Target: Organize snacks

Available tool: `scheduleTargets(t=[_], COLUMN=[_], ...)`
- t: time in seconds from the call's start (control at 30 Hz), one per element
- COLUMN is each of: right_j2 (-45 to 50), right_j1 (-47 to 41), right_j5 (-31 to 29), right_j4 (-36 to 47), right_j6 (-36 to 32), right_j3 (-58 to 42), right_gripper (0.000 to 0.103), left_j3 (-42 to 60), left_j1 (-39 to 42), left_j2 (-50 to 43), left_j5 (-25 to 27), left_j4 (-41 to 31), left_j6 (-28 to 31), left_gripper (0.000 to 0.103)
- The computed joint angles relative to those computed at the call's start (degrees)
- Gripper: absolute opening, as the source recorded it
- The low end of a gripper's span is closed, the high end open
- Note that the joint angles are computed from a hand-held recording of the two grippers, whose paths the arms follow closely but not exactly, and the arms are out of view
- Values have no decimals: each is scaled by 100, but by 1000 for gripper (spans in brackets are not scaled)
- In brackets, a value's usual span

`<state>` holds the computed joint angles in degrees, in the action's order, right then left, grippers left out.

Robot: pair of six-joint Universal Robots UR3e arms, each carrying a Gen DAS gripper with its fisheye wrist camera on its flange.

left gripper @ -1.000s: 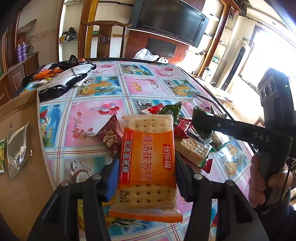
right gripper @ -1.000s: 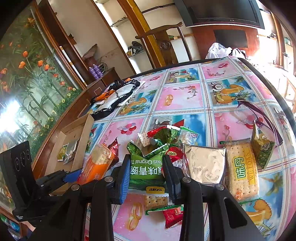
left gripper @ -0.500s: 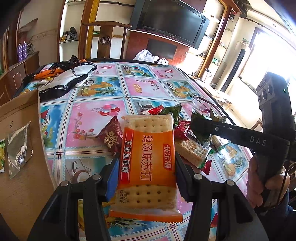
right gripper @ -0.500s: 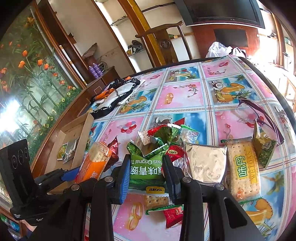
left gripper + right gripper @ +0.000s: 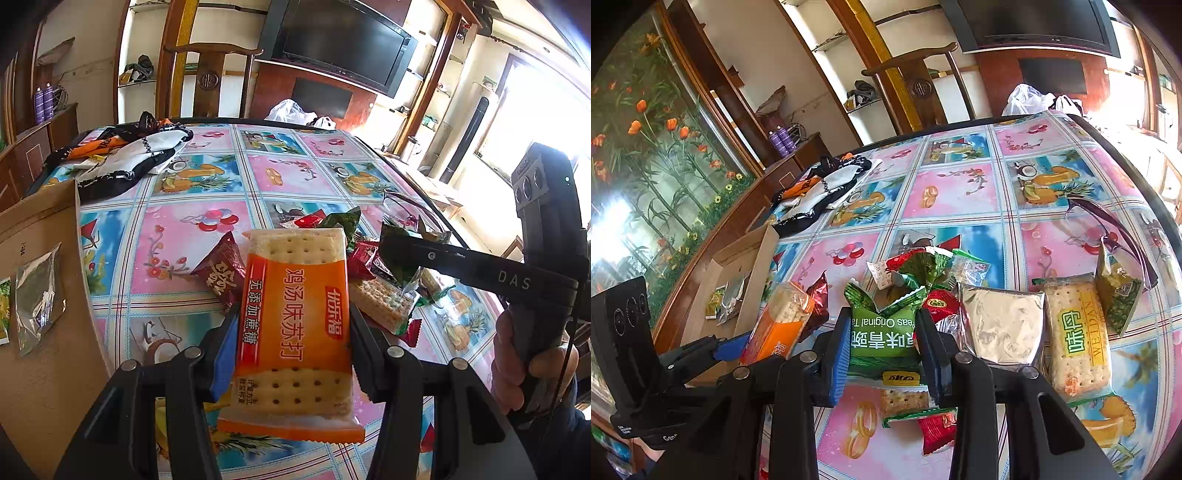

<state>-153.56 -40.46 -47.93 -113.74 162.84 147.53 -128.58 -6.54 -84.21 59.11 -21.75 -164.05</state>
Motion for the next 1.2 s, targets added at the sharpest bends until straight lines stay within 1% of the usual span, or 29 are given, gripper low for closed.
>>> scheduleTargets(t=[1.2], right_j2=[-175], right_j1=[-172], right_j5=[104], right_j4=[374], right_j6=[-186], right_j3=[-72], right_gripper=[36], left_j3=[-12], left_j1=[186], left_j2=[164], left_j5=[-161], left_j4=[-155], left_j6=[15], left_gripper=[52])
